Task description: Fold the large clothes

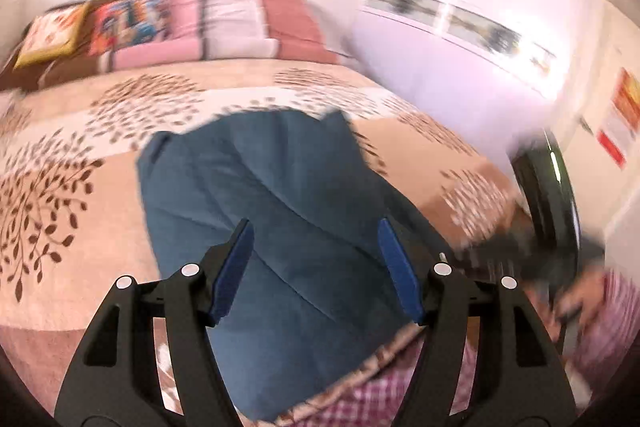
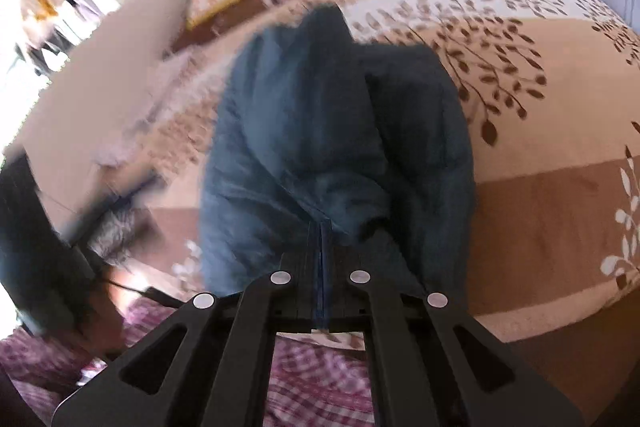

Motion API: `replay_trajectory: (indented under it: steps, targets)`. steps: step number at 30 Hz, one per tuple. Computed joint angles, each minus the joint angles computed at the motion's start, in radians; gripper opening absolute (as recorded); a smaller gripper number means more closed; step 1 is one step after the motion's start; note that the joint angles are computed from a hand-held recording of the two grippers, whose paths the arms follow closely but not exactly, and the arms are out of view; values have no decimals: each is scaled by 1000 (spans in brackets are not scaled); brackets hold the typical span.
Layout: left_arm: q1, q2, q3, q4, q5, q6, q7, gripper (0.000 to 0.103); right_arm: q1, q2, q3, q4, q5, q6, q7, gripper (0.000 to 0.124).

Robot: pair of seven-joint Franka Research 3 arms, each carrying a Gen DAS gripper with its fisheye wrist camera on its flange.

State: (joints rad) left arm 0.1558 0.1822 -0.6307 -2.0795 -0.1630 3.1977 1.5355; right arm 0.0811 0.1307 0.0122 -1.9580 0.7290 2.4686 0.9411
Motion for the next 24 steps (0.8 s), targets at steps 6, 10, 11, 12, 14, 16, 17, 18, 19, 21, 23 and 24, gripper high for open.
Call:
replay_trajectory:
  steps: [6, 10, 11, 12, 14, 16, 17, 18, 19, 21, 23, 24]
  targets:
    - [-273, 194, 295, 306, 174, -191, -194, 64, -14, 56, -10, -1, -50, -23, 69, 0]
    - [-332, 335, 346, 534, 209, -395, -253, 64, -12, 88, -13, -2, -104, -21, 115, 0]
    - [-329, 369, 335, 583, 202, -430, -241, 64, -10, 93, -13, -6, -121, -14, 123, 0]
    - [-335, 388, 338, 608, 205, -447, -237, 64, -13, 93, -10, -6, -122, -14, 124, 0]
    - [-368, 426, 364, 669, 234, -496, -249, 64, -8, 107, -8, -13, -141, 13, 139, 0]
    - [-409, 462, 397, 730, 275, -547, -276, 64, -8, 121, -5, -12, -149, 24, 154, 0]
    - [-417, 478, 404, 756, 285, -565, -281, 64, -12, 129, -3, -8, -147, 22, 159, 0]
    - [-429, 503, 414, 791, 300, -586, -287, 65, -17, 133, -1, -6, -141, 19, 158, 0]
    - [-439, 521, 424, 816, 313, -601, -295, 66, -23, 137, 3, -4, -129, 14, 152, 0]
    - [-452, 555, 435, 860, 331, -621, -309, 67, -36, 138, 9, -8, -101, 8, 132, 0]
    - [-468, 582, 449, 897, 352, -638, -327, 68, -46, 141, 12, -7, -74, -1, 119, 0]
    - [-474, 587, 455, 903, 361, -640, -336, 68, -51, 144, 13, -6, -61, -6, 114, 0]
